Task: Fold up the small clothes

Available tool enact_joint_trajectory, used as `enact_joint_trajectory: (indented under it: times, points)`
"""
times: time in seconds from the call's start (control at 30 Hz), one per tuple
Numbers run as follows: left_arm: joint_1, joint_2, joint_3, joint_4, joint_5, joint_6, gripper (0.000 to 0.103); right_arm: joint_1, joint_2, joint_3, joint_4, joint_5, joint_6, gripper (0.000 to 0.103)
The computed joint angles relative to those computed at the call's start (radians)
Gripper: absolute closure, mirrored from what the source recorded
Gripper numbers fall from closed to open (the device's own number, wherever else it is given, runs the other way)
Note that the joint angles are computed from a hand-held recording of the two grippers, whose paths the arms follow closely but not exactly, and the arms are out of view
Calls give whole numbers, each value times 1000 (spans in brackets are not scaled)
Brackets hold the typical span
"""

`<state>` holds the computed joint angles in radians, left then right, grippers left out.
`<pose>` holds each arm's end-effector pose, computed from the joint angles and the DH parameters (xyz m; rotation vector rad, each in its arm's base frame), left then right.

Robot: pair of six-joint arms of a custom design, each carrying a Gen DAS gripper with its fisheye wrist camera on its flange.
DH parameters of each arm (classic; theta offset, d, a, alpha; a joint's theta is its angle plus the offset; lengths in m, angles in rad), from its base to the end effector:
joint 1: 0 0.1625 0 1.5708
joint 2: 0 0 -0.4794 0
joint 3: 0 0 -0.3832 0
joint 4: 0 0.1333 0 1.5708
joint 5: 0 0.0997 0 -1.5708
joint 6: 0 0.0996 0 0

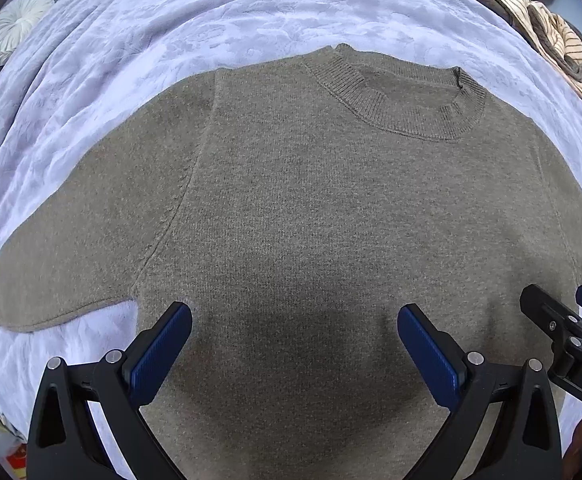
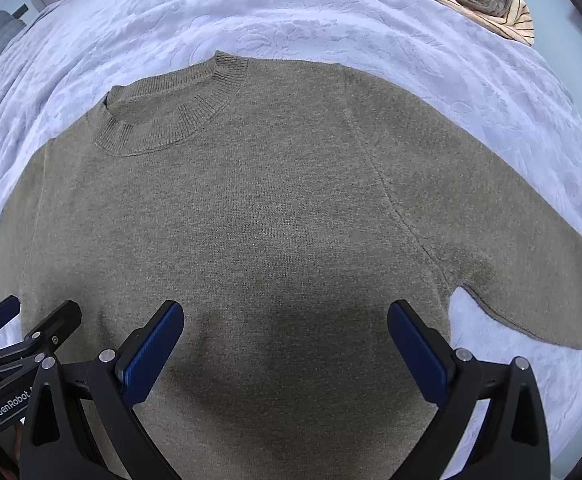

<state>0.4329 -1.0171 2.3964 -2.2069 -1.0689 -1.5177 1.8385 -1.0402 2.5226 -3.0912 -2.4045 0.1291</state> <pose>-0.2320 -0.3069 0.0623 -0.2073 2.2884 -0.3545 0.1576 -0.3494 0.1312 0.1412 -2.3156 0.2457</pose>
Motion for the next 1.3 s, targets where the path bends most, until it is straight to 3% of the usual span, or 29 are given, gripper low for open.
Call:
enact_joint_trajectory:
  times: [1.3]
  points:
    - [-11,0,12,-2,-10,-13,0,-2,16,-11,7,0,4,1]
